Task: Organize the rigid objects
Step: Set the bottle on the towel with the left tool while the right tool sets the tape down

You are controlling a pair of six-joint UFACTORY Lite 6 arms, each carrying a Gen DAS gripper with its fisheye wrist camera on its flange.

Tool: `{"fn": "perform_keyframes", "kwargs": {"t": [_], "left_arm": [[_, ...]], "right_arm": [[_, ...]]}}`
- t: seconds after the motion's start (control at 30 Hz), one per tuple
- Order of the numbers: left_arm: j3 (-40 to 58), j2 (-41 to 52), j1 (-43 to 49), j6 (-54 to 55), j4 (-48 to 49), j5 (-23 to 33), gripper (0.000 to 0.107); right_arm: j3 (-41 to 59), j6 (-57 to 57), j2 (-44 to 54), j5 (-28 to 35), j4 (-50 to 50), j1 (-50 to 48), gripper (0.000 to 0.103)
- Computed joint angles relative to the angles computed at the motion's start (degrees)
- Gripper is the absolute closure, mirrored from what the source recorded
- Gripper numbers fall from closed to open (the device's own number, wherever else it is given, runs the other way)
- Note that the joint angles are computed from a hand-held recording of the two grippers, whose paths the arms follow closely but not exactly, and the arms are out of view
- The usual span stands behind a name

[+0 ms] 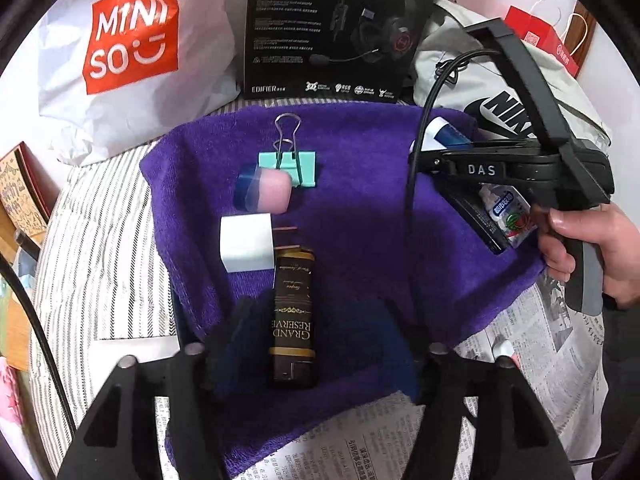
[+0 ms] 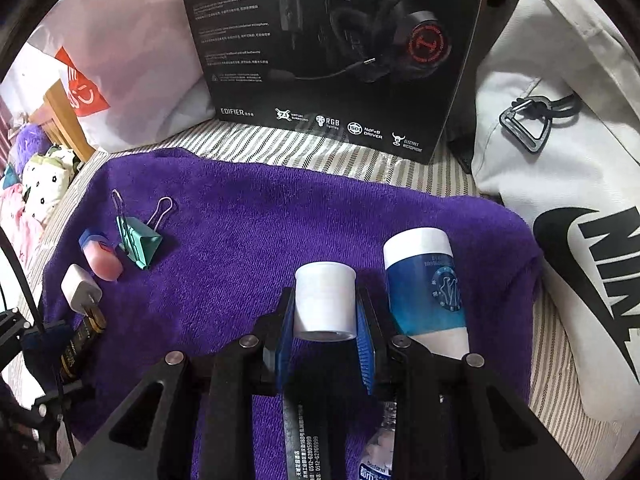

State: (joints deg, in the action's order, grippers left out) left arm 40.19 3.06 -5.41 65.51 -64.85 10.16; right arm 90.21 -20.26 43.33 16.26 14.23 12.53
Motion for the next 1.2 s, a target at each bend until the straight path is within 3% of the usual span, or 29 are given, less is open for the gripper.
{"fn": "perform_keyframes", "kwargs": {"t": [0.27,0.37,0.47,0.53,0.7,0.77,0.9,1.0,1.2], "left_arm": [[-1.42,-2.98,1.1,-13.07,11.96,1.02,0.04],[-3.07,-5.6,1.22,-16.13,15.39,1.2,0.038],[-4.6,-8.27,0.85,-23.04,21.9,1.21,0.037],[-5.25,-9.47,0.26,-27.12,25.32,0.99,0.037],[-8.88,-15.26,-0.62,-36.48,33.51,1.9,0.037],[-10.76,-18.51,-1.67,-43.54,39.76,1.94,0.037],[-12.88,-22.95,-2.67,-47.64,42.48,4.0,0.037],[-13.84,-25.55,-6.08,-60.04,53.39,4.58,0.037],[-15.23,-26.78,-14.24,-74.17,62.64,4.15,0.037]], "right_arm": [[0.87,-3.63,0.3,1.62,1.33,-0.21,0.072],[1.28,-8.12,0.17,4.21,5.77,-1.02,0.061],[-0.73,-4.47,-1.57,4.35,1.52,-0.34,0.059],[-3.52,-2.7,-3.84,3.66,-0.48,0.06,0.059],[-13.34,-8.74,-11.97,1.09,5.74,-0.62,0.059],[-18.7,-13.73,-16.9,-0.12,10.91,-1.35,0.059],[-26.82,-21.75,-25.2,-0.78,18.79,-3.28,0.059],[-32.64,-24.83,-31.66,-0.76,21.48,-5.3,0.059],[-44.39,-37.99,-44.24,2.04,31.99,-12.59,0.059]]}}
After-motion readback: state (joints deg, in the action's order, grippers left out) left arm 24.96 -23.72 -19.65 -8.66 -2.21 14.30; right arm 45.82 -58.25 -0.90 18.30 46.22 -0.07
